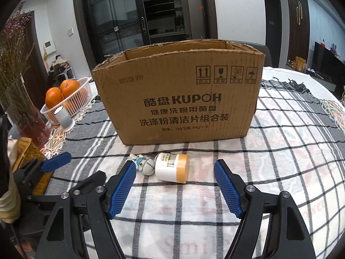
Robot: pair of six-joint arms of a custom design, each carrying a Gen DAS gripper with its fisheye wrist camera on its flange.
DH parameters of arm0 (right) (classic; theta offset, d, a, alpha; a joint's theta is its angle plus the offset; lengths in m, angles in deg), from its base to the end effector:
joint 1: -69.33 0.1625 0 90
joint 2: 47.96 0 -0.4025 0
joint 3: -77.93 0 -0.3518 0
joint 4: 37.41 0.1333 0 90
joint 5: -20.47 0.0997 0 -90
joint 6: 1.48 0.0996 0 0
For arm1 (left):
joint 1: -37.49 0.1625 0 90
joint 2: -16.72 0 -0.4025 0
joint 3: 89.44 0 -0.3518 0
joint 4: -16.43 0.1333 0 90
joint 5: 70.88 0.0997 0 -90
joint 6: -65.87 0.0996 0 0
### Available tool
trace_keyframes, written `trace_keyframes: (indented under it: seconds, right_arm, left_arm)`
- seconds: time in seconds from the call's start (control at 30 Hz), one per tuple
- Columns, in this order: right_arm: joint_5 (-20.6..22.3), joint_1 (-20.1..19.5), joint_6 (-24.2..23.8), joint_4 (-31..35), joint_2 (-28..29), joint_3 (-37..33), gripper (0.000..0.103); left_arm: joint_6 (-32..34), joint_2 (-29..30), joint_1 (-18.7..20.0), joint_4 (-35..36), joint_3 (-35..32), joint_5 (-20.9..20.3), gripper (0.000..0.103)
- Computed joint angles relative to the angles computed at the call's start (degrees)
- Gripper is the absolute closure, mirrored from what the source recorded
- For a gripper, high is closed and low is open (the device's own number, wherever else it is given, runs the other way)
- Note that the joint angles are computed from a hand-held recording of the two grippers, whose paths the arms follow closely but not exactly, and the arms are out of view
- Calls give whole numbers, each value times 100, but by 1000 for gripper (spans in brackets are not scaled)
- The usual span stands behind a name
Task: Organize rigid objects
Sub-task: 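Withdraw both open tools from the box toward the bottle and figurine, then grasp the figurine keychain with the left tool while the right tool grasps the white bottle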
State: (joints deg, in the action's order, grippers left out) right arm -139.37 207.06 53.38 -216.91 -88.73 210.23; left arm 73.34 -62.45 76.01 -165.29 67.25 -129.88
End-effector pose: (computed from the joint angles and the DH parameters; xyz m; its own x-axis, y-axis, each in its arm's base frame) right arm 0.3182 -0.2355 0.0358 -0.7240 0.3900 0.5689 -0.2562 0.6137 -0.7468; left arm -0.0957 -0.3121 0.1560 -0.5287 0.6654 -0.5270 0.8343 0.5217 -0.1783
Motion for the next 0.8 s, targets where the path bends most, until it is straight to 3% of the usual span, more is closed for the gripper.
trace_keyframes:
  seconds: [0.3, 0.8]
  right_arm:
    - [249, -266, -711, -1085, 216, 103, 28]
    - [712, -765, -1123, -1634, 284, 133, 31]
  left_arm:
    - [339, 628, 340, -545, -141, -495, 18]
    - [381, 1124, 605, -400, -586, -921, 21]
